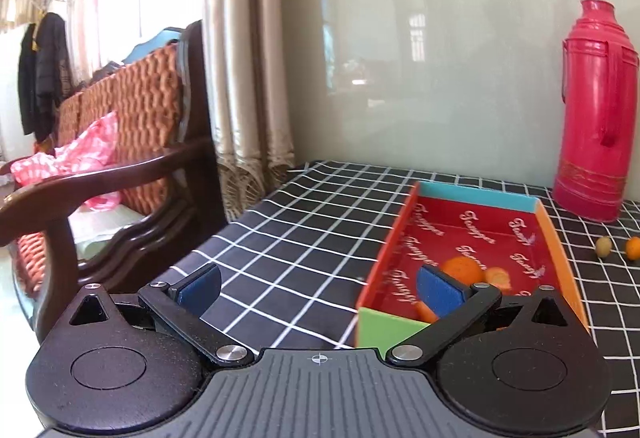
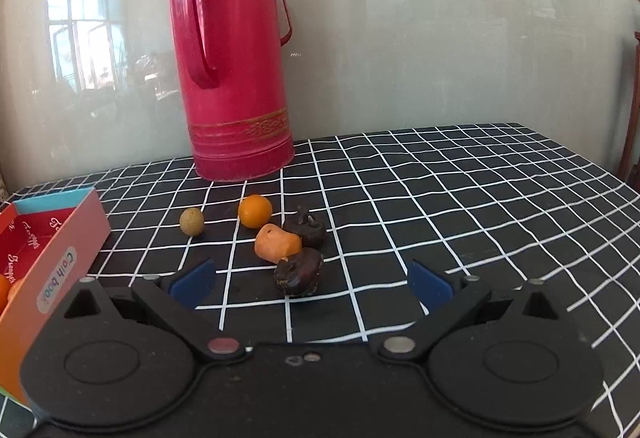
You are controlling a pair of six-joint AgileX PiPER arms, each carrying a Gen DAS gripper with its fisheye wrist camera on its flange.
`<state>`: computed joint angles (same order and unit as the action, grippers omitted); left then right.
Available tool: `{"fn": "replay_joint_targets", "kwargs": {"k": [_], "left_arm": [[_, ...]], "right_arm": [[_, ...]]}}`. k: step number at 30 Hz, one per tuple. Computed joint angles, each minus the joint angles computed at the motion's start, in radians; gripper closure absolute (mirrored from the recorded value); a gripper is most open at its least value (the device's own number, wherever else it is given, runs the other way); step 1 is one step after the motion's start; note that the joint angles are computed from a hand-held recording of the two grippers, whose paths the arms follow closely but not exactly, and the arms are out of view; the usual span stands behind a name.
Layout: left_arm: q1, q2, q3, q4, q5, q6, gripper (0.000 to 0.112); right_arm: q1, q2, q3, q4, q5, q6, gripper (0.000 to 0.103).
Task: Organize fruits
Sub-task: 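Grasp a dark brown piece with the right gripper, then carry the dark brown piece over the box and release it, then reach the left gripper to an orange chunk and close on it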
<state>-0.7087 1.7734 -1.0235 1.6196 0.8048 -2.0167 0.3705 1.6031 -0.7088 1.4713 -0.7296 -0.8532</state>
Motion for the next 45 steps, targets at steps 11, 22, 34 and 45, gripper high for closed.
{"fn": "replay_joint_targets", "kwargs": {"k": [11,22,34,45], "left_arm": [[0.047,-0.014,0.04,0.027,-0.015,-0.045,0.009],[0.074,-0.015,0.034,0.001,-0.048,-0.046,0.009],[0.092,-0.013,0.041,-0.032,-0.034,-0.041,0.009],[0.11,-0.025,0.068,-0.034,-0.019,-0.03,0.009]], "right_arm": [[-0.145,0.117,-0.128,0.096,0.167,-0.167,0.038],[-0.095,0.1,-0.099,-0.009,0.163,-0.103,0.077],[0.087,-0.011,-0.022,-0.745,0.233,0.479,0.077],[0.183,0.129,-0.197,-0.784,0.367,0.415,0.063]]}}
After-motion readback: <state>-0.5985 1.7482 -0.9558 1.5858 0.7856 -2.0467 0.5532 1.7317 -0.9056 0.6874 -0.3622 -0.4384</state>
